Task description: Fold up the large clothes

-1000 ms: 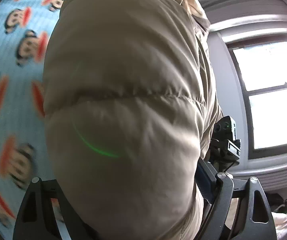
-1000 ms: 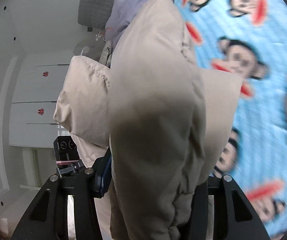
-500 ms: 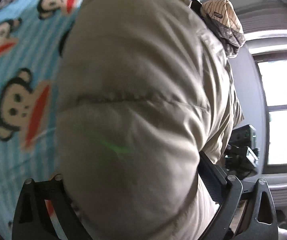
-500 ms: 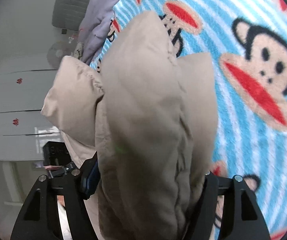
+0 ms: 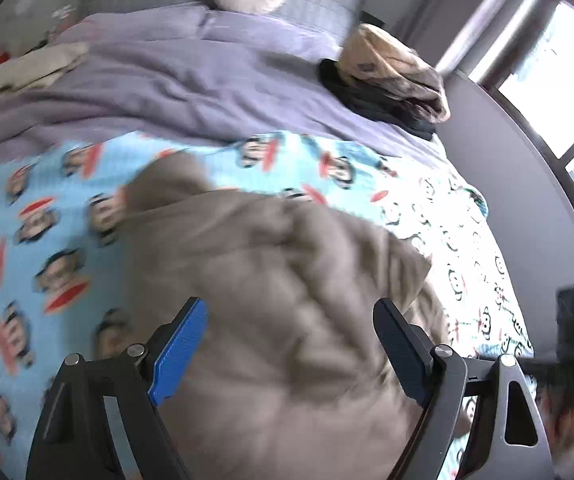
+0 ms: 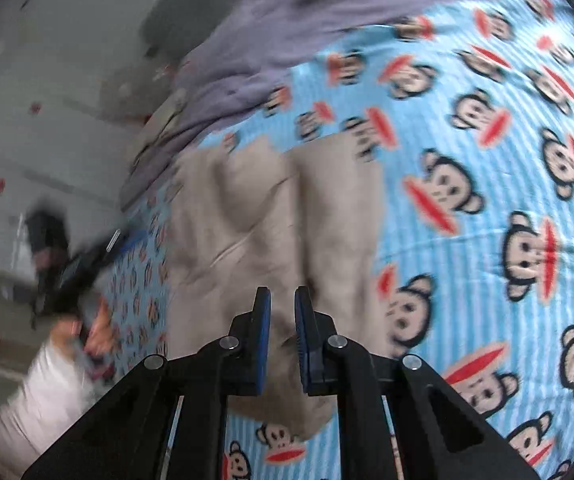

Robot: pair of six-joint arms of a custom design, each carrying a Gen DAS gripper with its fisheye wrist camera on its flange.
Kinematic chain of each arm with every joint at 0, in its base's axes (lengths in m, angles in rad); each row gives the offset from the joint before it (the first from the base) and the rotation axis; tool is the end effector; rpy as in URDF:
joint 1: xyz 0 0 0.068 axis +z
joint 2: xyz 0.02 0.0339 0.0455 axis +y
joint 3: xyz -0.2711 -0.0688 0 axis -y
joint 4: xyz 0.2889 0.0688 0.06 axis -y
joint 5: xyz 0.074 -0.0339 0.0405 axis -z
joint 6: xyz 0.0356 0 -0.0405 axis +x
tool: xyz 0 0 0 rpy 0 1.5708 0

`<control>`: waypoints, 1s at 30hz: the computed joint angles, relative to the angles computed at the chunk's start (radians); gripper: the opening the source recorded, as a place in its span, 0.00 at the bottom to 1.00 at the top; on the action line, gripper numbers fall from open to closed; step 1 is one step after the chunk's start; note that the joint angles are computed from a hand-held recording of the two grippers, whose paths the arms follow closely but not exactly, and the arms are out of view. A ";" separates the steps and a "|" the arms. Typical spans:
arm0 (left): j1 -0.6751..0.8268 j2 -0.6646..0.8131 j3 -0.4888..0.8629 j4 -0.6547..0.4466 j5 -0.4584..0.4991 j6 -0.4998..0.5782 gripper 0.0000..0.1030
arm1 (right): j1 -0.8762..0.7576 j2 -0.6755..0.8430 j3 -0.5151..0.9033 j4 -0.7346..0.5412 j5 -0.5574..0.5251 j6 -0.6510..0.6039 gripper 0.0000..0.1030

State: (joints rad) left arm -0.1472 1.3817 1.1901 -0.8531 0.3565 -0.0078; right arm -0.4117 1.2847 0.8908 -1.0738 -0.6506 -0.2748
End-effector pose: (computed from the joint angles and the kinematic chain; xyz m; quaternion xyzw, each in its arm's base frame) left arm 0.3127 -0.0589 0.2908 0.1122 0.9448 -0.1905 0.2419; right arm 0.2321 -0.0778 0.2163 0.0483 0.9452 0.2841 0.1534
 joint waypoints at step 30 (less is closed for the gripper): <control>-0.428 0.147 -0.039 0.096 -0.485 -0.150 0.84 | 0.254 0.041 -0.447 0.548 0.330 0.262 0.09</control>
